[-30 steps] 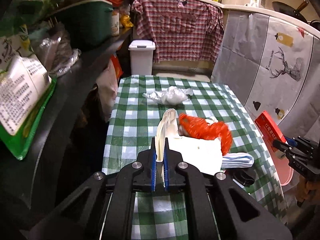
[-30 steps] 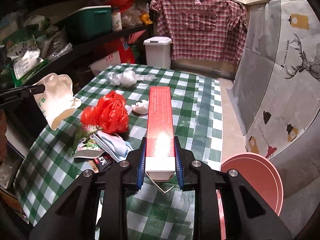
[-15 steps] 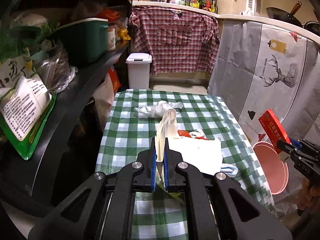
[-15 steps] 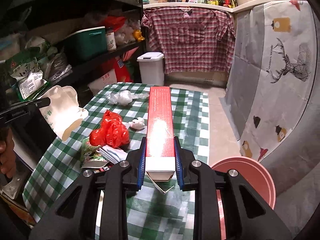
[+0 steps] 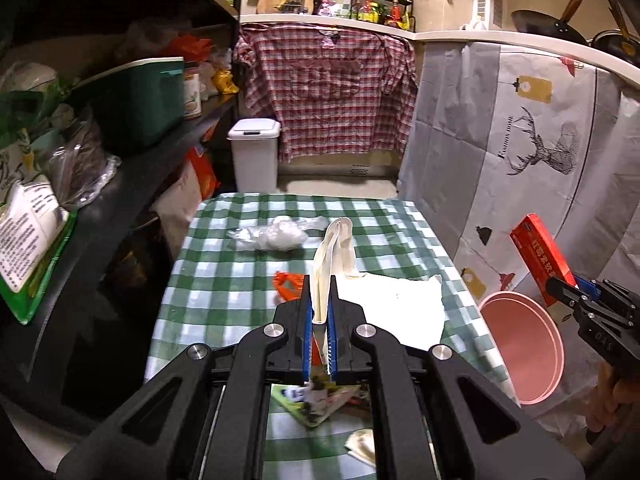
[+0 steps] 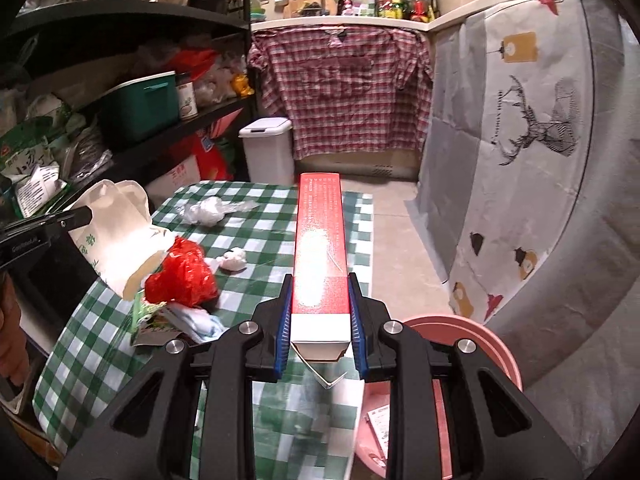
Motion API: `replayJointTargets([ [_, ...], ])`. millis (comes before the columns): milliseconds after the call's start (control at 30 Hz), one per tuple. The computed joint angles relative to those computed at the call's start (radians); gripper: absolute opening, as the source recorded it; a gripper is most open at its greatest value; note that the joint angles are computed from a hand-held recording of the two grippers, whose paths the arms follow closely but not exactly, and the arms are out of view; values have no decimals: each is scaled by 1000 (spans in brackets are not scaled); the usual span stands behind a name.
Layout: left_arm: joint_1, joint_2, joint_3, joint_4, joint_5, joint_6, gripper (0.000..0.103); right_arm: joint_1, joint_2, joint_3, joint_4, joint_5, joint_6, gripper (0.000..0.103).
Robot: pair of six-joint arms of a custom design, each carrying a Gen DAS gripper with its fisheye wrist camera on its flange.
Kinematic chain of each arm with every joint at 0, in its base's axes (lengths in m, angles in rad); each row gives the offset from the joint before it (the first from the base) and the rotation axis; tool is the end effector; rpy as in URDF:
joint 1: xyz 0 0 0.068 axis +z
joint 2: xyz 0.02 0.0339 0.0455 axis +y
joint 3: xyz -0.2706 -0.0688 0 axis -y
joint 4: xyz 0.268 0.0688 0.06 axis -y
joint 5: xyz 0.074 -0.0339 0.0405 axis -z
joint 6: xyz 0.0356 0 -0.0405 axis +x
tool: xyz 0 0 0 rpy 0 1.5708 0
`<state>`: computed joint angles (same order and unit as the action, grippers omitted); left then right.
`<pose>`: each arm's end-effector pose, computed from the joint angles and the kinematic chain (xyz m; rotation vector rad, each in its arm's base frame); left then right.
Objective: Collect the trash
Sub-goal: 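Grasp the white paper bag with the left tool and lift it, then drop the paper bag into the pink bucket with the left tool while the right tool drops the toothpaste box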
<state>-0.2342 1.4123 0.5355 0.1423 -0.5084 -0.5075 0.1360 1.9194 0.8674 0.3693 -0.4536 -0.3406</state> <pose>0.2694 -0.0465 0.1426 -0.5481 2.1325 0.1774 0.3740 0.0669 0.0980 -0.7500 2.0697 0.3960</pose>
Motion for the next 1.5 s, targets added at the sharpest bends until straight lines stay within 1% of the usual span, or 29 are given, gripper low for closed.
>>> replayJointTargets([
  [100,-27,44,32,7,-9,-11,6,-11,-7,-5,16,7,6,26],
  [400,-109,193,137,27,-27,-50,6,-71,6,21,4,-4,18,26],
  [767,-198,369,294,38,-44,-53,6,-172,49,79,-14,-17,32,26],
  [1167,-251,571,509,7,-12,-51,6,-233,84,135,-52,-11,34,26],
  [1500,-264,691,637,13,37,-30,6,-253,131,184,-72,9,25,26],
])
